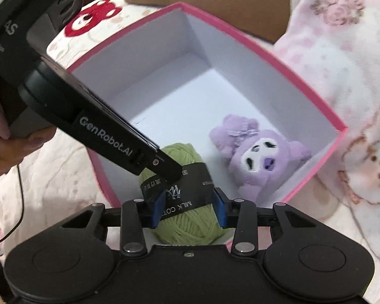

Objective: Organize objects
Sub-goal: 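Lower the yarn ball into the box and open the left tool, then withdraw the open left tool from the box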

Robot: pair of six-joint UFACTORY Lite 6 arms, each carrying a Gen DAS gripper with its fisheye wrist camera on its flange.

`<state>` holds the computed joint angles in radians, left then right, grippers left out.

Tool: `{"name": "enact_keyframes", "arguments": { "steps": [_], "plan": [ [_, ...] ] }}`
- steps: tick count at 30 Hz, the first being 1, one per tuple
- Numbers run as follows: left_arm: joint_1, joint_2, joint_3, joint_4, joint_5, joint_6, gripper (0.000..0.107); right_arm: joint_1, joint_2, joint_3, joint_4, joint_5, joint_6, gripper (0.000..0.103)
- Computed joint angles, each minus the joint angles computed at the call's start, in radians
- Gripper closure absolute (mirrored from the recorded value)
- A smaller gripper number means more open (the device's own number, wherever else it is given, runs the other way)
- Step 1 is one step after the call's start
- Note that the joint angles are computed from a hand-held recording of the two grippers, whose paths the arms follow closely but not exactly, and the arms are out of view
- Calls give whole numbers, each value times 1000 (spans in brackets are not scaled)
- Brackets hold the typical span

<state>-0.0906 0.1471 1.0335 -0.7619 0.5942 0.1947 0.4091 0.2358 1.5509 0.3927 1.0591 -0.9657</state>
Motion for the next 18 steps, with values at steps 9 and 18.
{"name": "enact_keyframes", "arguments": {
  "steps": [9,18],
  "plan": [
    [-38,-105,42,193,46,-166,66,-82,-157,-71,64,-3,-23,57],
    [-155,-287,116,504,197,-448,51,-162,-277,-134,173,77,1,51]
  ]
}}
